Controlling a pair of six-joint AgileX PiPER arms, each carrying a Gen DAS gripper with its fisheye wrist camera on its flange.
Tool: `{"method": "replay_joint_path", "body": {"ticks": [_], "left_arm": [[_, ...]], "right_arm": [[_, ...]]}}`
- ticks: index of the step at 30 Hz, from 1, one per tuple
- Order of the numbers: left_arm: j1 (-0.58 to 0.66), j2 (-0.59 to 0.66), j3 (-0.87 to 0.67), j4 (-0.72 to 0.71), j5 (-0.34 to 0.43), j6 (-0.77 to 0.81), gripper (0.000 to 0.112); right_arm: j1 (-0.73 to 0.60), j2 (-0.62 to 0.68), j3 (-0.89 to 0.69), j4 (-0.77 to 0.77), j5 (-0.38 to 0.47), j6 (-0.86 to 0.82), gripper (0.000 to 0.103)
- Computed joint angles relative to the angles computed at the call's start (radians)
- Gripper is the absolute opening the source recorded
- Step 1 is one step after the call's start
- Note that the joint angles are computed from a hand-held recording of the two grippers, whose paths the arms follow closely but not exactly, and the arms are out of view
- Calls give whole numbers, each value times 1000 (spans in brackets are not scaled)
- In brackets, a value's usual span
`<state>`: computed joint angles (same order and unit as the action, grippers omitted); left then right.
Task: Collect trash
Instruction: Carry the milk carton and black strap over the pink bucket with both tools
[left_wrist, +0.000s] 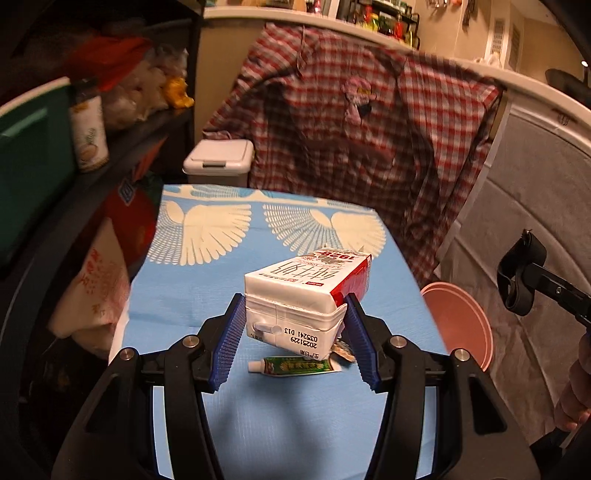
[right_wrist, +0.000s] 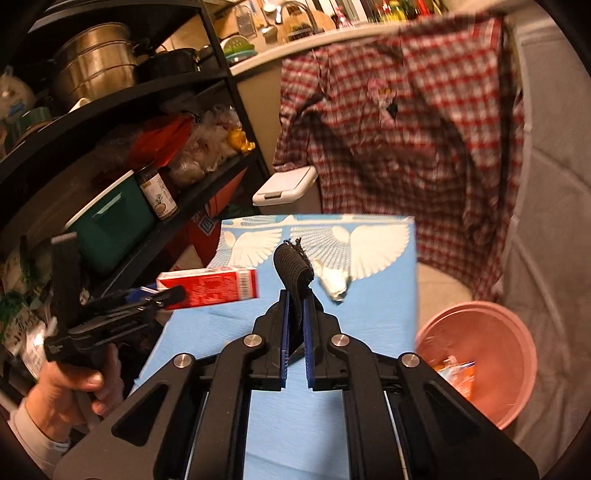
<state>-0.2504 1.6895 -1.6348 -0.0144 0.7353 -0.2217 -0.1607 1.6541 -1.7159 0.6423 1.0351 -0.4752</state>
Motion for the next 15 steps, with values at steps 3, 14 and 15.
{"method": "replay_joint_path", "body": {"ticks": [3,14,15], "left_arm": [[-34,-42,27,53,-10,-66,53],[-134,-56,7,189,15,-208,53],[-142,-50,-3,193,21,-214,53]], "right_arm": [[-50,-44,44,5,-16,-42,8],[-167,-117,254,65,-163,-149,7],[-185,-112,257,77,-159,-154,7]]}}
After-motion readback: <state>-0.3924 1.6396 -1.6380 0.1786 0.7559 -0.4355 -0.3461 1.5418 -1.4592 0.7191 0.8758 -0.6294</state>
